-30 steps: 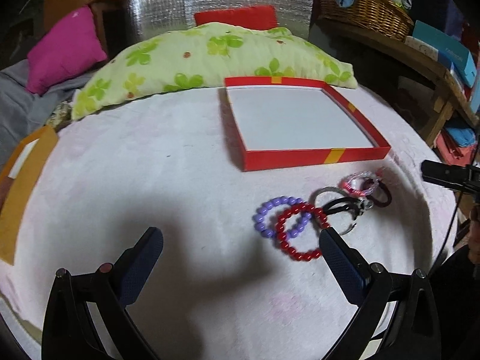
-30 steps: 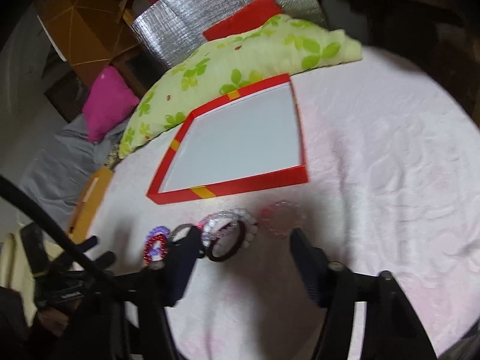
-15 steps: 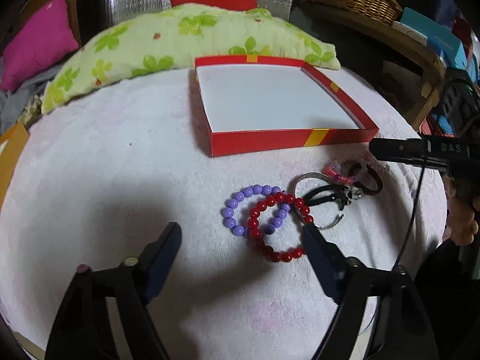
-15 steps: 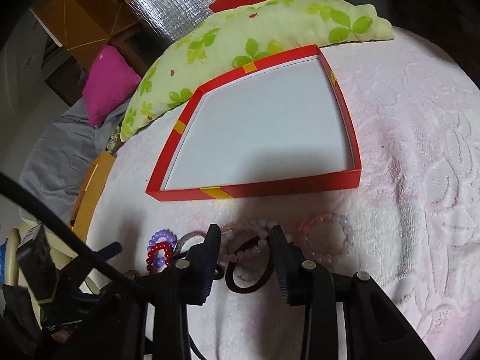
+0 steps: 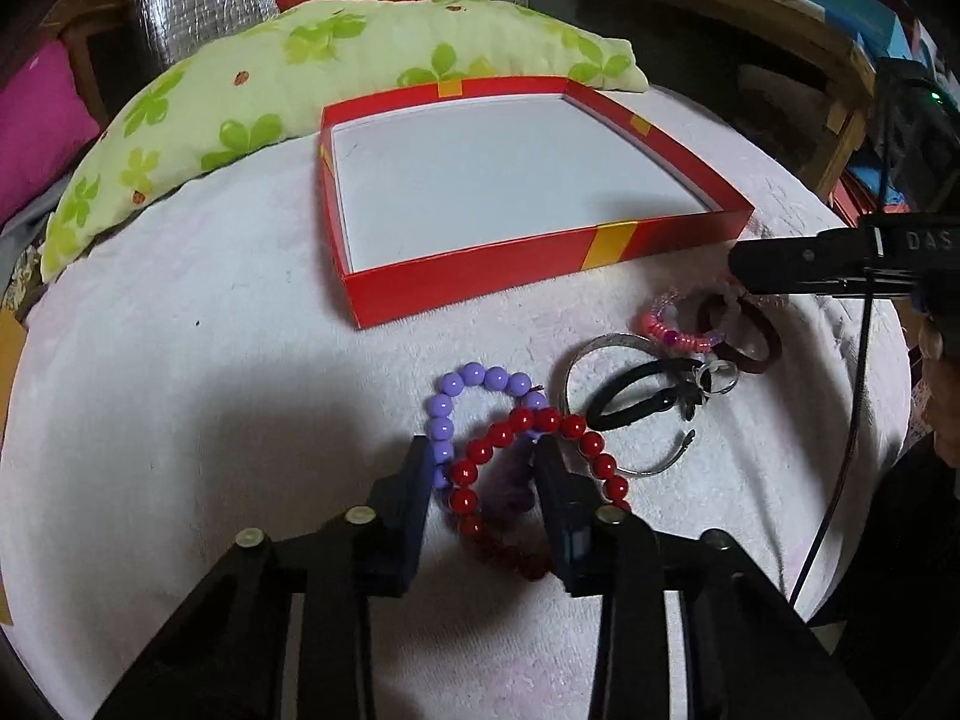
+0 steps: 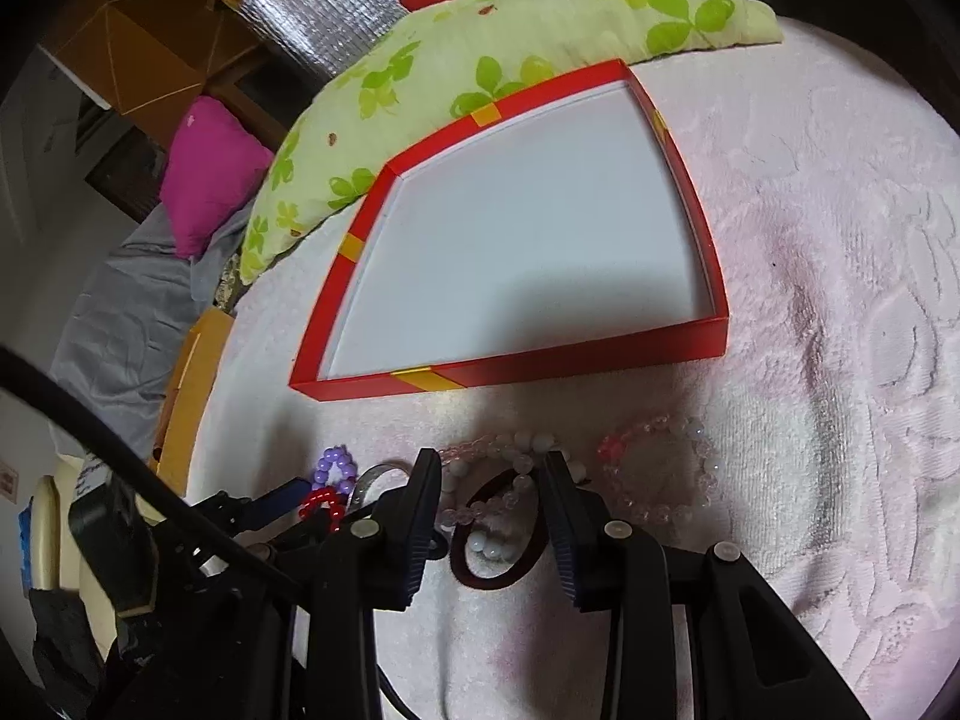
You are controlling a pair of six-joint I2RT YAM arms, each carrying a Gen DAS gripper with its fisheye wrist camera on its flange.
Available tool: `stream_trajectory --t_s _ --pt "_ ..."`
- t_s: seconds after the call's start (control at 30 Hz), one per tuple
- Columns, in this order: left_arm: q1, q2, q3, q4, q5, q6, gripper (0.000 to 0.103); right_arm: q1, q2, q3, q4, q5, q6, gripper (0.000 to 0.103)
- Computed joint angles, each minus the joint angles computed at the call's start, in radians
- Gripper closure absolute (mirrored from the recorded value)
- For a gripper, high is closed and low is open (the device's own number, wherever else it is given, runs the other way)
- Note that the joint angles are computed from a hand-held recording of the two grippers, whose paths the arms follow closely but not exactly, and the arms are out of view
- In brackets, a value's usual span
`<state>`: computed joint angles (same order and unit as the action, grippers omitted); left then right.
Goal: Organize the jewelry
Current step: 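Move left tool to red bead bracelet while right tool moves to pink-white bead bracelet, then grasp red bead bracelet with left tool while right tool grasps pink-white bead bracelet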
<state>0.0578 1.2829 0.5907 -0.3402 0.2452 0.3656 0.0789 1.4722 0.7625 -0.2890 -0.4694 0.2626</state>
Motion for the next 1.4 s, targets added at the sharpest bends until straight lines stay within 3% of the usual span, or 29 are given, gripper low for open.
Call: stream_trajectory --t_s 0.13,0.2,0.3,0.37,0.5,0.67,0.77,0.9,1.07,1.13,1.4 --pt "0.018 0.003 0.006 0.003 0.023 0.002 0.083 0.007 0.03 0.021 -0.002 0.019 0.013 0.066" --pt "0.018 -0.003 0.006 0.009 0.032 -0.003 0.094 0.026 0.042 0.031 -0.004 0.043 0.017 0.066" --pt "0.012 -0.002 0.007 0.017 0.029 -0.006 0.095 0.069 0.055 0.05 -0.018 0.105 0.012 0.071" --pt "0.004 0.001 0.007 0.027 0.021 -0.005 0.096 0.106 0.053 0.057 -0.027 0.165 0.0 0.089" --pt "0.004 -0.012 0.003 0.026 0.038 0.003 0.097 0.182 0.049 0.069 -0.05 0.314 -0.03 0.094" --pt "0.025 -0.017 -0.001 0.021 0.05 0.007 0.097 0.209 0.014 0.047 -0.032 0.393 -0.053 0.094" --pt "0.027 -0.021 -0.005 0.016 0.057 0.016 0.097 0.21 -0.016 0.032 -0.022 0.396 -0.058 0.094" --pt "0.007 -0.001 -0.007 0.027 0.039 0.022 0.088 0.236 -0.056 0.011 0.004 0.425 -0.075 0.094" --pt "0.016 0.022 -0.002 0.026 0.063 0.031 0.088 0.254 -0.036 0.018 -0.01 0.434 -0.068 0.094" --pt "0.012 0.036 0.0 0.029 0.054 0.03 0.093 0.244 -0.044 0.012 -0.006 0.42 -0.064 0.094" --pt "0.029 -0.066 -0.038 0.058 0.081 0.018 0.093 0.187 -0.066 -0.007 -0.002 0.361 -0.054 0.094"
